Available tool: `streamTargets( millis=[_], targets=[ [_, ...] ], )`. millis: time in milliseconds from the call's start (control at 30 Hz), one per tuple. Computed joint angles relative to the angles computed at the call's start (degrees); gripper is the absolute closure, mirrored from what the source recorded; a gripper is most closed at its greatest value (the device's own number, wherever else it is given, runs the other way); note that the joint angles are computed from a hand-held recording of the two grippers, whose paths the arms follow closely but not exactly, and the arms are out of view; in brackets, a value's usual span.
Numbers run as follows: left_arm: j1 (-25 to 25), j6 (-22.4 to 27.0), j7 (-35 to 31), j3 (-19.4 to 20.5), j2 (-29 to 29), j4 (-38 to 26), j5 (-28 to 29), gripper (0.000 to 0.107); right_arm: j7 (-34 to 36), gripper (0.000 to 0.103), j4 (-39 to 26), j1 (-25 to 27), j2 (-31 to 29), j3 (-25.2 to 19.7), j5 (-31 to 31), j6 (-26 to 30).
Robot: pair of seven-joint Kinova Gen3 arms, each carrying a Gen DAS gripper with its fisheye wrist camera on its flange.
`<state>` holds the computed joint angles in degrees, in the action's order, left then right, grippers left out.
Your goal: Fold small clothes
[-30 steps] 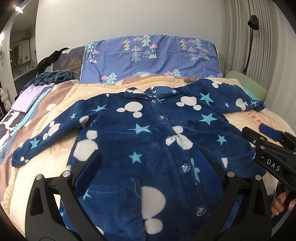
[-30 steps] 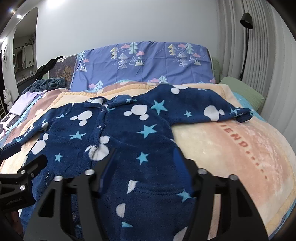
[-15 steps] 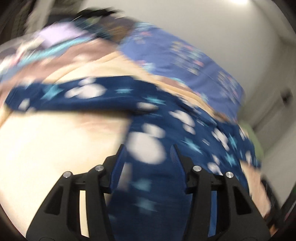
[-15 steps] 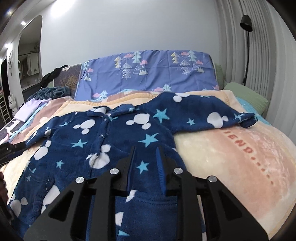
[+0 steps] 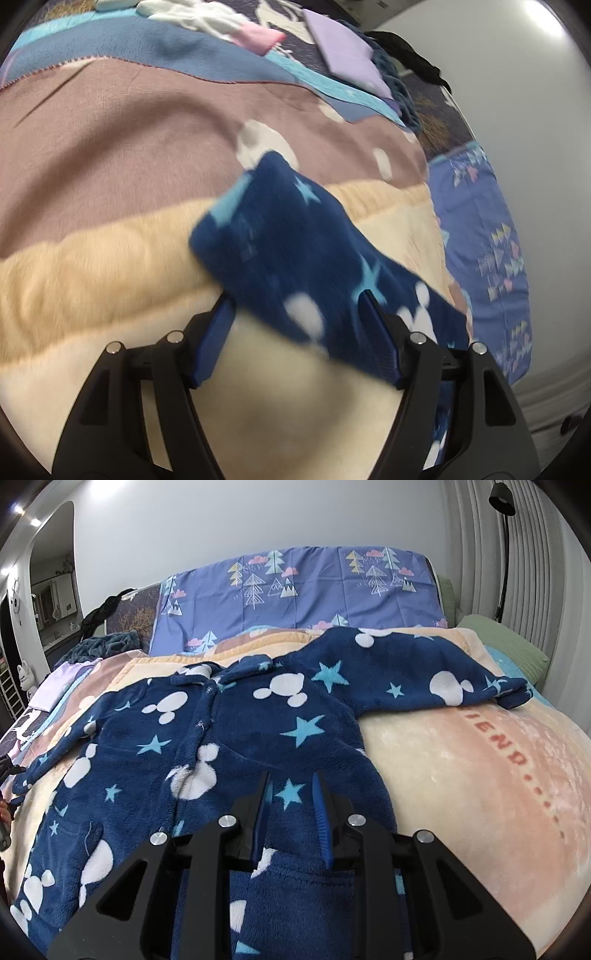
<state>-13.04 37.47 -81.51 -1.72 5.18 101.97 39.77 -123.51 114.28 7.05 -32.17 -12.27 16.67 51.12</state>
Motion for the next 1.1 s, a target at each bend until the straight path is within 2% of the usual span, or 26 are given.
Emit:
streamTargets(
  millis=[33,67,100,167,233,333,400,567,633,700,733,800,867,933,1000,1100],
  targets=[
    [0.5,-0.9,0.7,-0.5,0.7,-0.3,0.1,0.046,0.0,0.078,-0.2,0.0,0.5,0.2,-0.2,0.1],
    [1.7,-1.6,1.5,-1.6,1.4,-1.0,-0.4,0.068,0.0,0.078,-0.3,-0.1,0.8,0.5,-0.4,0.1],
    [2.3,-1.6,1.4,-2.0,1.8,-2.0,-0.7,0.098,0.1,0.078,-0.4,-0.2,1.0,0.8,-0.5,-0.1],
    [2.7,-1.9,0.5,-0.9,1.7,-3.8,0.0,0.098,0.5,0.077,-0.2,0.5,1.1,0.6,-0.3,-0.5],
    [5.2,-4.2,-0.2,0.1,0.0,-5.6,-2.2,0.098,1.2,0.073,-0.1,1.5,1.4,0.1,0.4,-1.0],
    [11.1,-3.7,-2.6,1.7,-0.7,-13.0,-6.2,0.098,1.1,0.073,-0.3,0.9,2.2,1.2,2.3,-1.3],
    [14.1,-3.5,-5.8,5.1,0.2,-18.3,-6.4,0.098,1.6,0.073,-0.4,1.0,2.4,2.1,2.5,-1.9],
    [23.2,-2.3,-8.1,15.5,6.8,-31.6,-13.6,0.098,11.8,0.073,-1.8,7.2,2.6,4.6,-4.9,-3.1],
    [28.5,0.2,-6.9,16.9,10.5,-36.8,-18.1,0.097,16.4,0.072,-2.5,9.6,2.9,6.2,-9.0,-2.9],
    [33.8,2.9,-6.4,19.1,15.3,-41.1,-22.4,0.095,19.7,0.069,-3.5,10.2,3.6,8.5,-11.8,-1.8],
    [35.9,4.3,-5.4,18.8,16.8,-42.5,-24.3,0.092,21.9,0.069,-4.0,11.0,4.1,9.6,-13.8,-1.3],
    [40.7,8.9,-3.1,18.0,21.0,-46.0,-27.6,0.06,26.6,0.069,-4.7,14.0,5.2,10.3,-17.8,-0.7],
    [43.0,11.8,-2.1,16.8,22.6,-46.8,-29.5,0.053,30.9,0.069,-5.5,14.0,6.6,12.7,-21.4,0.2],
    [42.7,11.8,-2.9,16.8,22.1,-44.7,-29.9,0.049,35.3,0.069,-6.6,10.8,8.6,18.0,-26.0,1.6],
    [41.7,11.3,-4.3,16.2,18.7,-39.5,-30.6,0.038,37.3,0.069,-8.5,6.4,11.3,23.3,-30.7,3.1],
    [44.3,6.5,-4.3,11.5,12.7,-31.5,-35.6,0.03,41.6,0.067,-11.7,-1.3,16.5,31.3,-37.7,4.7]
  ],
)
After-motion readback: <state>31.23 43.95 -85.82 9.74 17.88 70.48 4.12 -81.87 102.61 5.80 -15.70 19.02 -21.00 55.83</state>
